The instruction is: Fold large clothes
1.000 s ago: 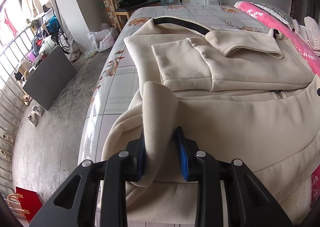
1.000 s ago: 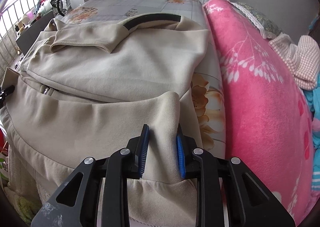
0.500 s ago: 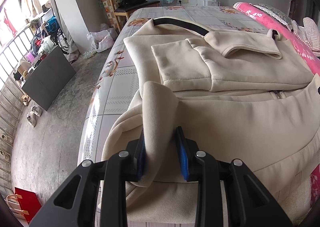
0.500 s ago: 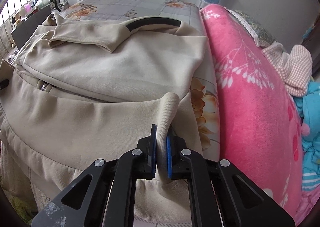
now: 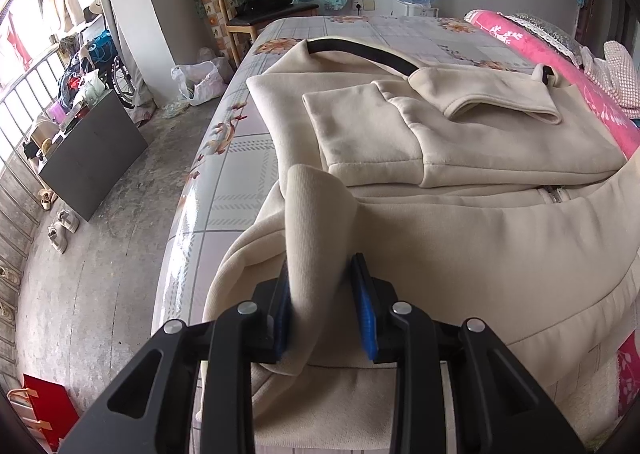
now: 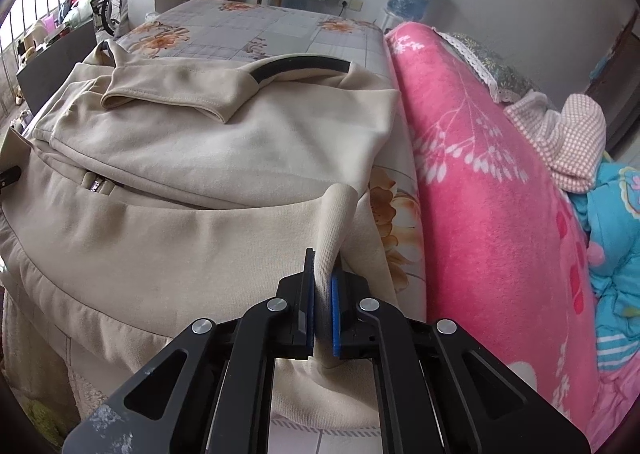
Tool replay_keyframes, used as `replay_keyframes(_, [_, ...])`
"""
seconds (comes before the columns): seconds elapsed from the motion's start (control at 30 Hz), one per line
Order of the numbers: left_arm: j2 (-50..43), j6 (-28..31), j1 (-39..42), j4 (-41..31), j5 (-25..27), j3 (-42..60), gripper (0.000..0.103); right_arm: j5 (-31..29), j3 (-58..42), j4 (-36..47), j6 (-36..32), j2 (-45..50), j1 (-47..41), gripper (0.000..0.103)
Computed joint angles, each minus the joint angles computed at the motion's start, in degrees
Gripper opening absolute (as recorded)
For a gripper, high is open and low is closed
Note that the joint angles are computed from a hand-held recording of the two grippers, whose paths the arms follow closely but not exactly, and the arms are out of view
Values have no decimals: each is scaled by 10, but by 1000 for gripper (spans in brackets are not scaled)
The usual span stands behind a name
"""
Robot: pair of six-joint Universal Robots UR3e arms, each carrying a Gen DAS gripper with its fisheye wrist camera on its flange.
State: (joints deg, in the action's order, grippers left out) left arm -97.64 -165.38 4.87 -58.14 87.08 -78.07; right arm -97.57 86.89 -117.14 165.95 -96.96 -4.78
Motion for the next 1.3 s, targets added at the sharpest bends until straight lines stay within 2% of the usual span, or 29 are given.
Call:
replay_keyframes(0.07, [6,0,7,9,-10,-8,26,0,5,-5,5,-7,1,4])
replay_keyframes(0.2, [28,7,25,28,-39,-35,14,6,23,-19,14,-30,-2,4])
replay_keyframes(0.33, [63,6,30,54,-44,-67,9,23,42,-27,12,-63,-15,4])
replay_keyframes(0.6, [158,4,47,92,-63,-140,7,66,79,-28,8,-150,-45,4])
replay_keyframes(0.87, [262,11,102,123,-129,-209,6,92,91,-34,21,-212,-64,4])
replay_keyframes(1.1, [249,-1,109,137,-154,-162,6,91,62,-60,41,-194,-60,4])
replay_keyframes(1.3, [158,-15,88,150,-149,-61,5,115,11,-82,46,-143,-80,4])
